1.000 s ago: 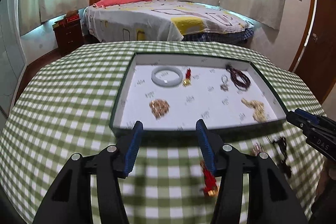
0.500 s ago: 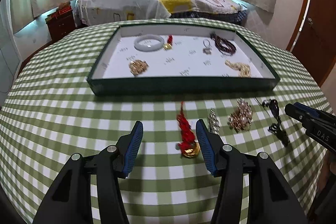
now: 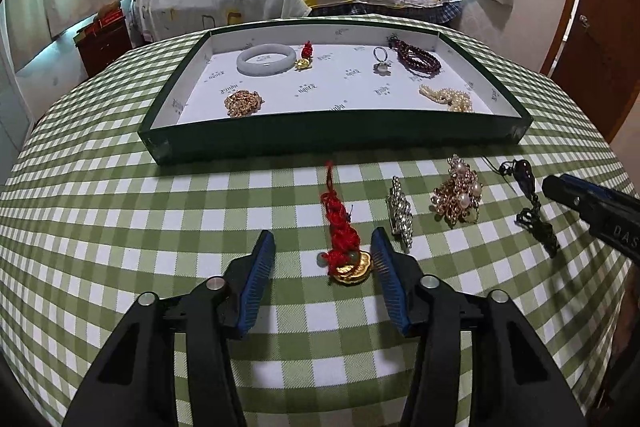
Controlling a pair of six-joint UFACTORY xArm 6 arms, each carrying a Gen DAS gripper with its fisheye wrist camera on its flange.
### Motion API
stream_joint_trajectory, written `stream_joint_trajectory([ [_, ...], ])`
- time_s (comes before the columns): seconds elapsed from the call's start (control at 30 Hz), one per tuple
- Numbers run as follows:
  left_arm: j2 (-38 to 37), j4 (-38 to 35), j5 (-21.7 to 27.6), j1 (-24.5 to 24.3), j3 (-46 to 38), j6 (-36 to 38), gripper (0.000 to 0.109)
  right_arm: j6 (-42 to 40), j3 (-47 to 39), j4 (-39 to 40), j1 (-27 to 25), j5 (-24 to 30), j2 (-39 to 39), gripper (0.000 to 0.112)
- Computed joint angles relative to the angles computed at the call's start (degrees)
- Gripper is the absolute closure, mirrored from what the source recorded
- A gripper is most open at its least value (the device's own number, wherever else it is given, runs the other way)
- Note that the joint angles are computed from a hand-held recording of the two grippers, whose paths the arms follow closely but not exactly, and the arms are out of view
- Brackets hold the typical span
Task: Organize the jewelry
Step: 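Grasp the red-tasseled gold pendant on the table with the left tool, then position the open right tool around the pearl flower brooch while the left tool holds the pendant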
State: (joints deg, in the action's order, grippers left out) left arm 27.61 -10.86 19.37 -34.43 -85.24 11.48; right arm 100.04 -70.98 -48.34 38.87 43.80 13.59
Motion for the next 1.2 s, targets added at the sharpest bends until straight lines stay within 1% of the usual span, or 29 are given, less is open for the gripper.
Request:
stream_joint_trajectory([
  [0.1, -0.8, -0.3, -0.9, 0.1, 1.4, 1.4, 0.072, 0.0, -0.2, 0.0, 0.0, 0.0, 0.3, 0.076],
  [0.17, -1.3, -0.1, -1.6, 0.2, 2.3, 2.3, 0.083, 0.0, -0.4, 0.0, -0.1, -0.2, 0.5, 0.076],
  [0.23, -1.5, -1.2, -1.8, 0.2, 2.6, 4.0, 0.086, -0.2, -0.5, 0.0, 0.0, -0.2, 0.6, 0.076],
  [0.43, -1.4, -3.0, -1.6, 0.3, 2.3, 6.2, 0.086, -0.4, -0.7, -0.2, 0.1, 0.4, 0.5, 0.076],
  [0.6, -1.1, -2.7, -2.0, 0.9, 1.9, 5.4, 0.087, -0.9, -0.6, 0.1, 0.2, 0.4, 0.4, 0.076],
  [0.7, -1.1, -1.2, -2.9, 1.6, 2.0, 4.3, 0.087, -1.3, -1.2, 0.2, 0.2, 0.2, 0.9, 0.076],
  [0.93, -0.5, 1.1, -3.1, 3.6, 1.1, 1.3, 0.087, -3.6, -4.5, 0.7, 0.4, 0.2, 3.3, 0.076],
  [1.2, -0.2, 2.8, -3.5, 5.6, 0.6, -0.8, 0.087, -8.4, -11.0, 1.7, 0.4, -0.8, 7.8, 0.076],
])
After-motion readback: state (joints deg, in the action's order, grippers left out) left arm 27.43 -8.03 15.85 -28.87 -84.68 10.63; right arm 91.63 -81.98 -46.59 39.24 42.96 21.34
